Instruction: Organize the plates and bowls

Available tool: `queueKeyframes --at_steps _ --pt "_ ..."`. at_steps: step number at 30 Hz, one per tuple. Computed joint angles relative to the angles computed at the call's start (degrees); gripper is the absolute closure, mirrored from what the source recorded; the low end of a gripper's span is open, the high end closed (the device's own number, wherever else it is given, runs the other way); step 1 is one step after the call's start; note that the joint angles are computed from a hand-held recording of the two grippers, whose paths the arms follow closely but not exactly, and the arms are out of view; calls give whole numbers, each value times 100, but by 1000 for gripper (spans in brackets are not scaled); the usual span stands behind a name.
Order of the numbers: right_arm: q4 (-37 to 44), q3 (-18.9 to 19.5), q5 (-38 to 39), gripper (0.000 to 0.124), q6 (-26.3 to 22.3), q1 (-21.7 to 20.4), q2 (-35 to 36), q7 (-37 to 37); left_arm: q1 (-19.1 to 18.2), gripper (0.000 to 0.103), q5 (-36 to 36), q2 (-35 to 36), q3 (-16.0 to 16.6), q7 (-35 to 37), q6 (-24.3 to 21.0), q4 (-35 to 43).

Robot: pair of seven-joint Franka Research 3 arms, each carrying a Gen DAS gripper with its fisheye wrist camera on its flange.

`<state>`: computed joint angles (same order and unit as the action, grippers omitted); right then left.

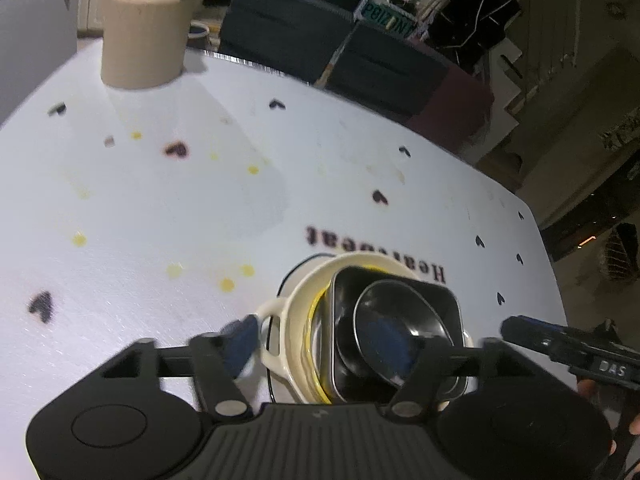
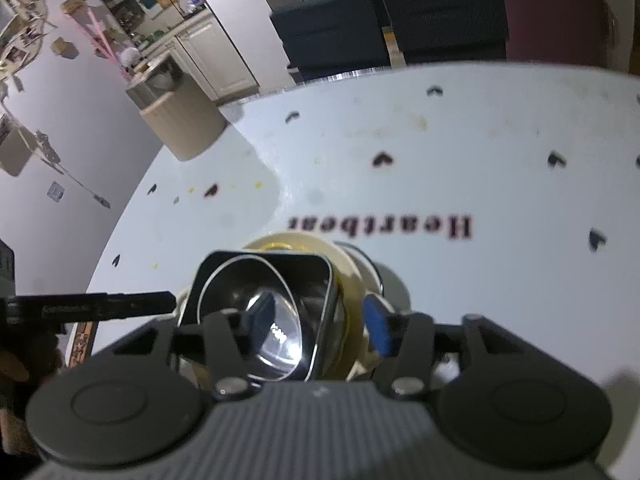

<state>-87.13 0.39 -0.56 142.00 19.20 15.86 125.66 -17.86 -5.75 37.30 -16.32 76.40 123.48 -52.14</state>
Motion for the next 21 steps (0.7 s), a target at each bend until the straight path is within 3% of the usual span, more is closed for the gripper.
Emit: queueKeyframes --at_steps 3,6,11,15,16,21 --pt "-152 -82 -362 41 152 93 -162 143 -45 14 126 -190 28 107 219 -142" --pt "-349 -118 -714 33 352 140 -351 307 -40 1 141 -447 8 82 560 -445" --pt "-737 -139 -1468 22 649 166 -724 726 -12 0 81 -760 -95 323 1003 -687" --pt "-969 -99 -2096 21 755 123 -993 1201 19 0 129 -1178 -105 507 1459 -1121" --pt "-1042 -38 -2022 21 829 62 -1058 999 53 0 100 -1309 -126 580 1605 -1292" --pt "-1236 97 -3202 21 905 32 -1378 2012 98 0 210 -1994 -93 769 2335 -2264"
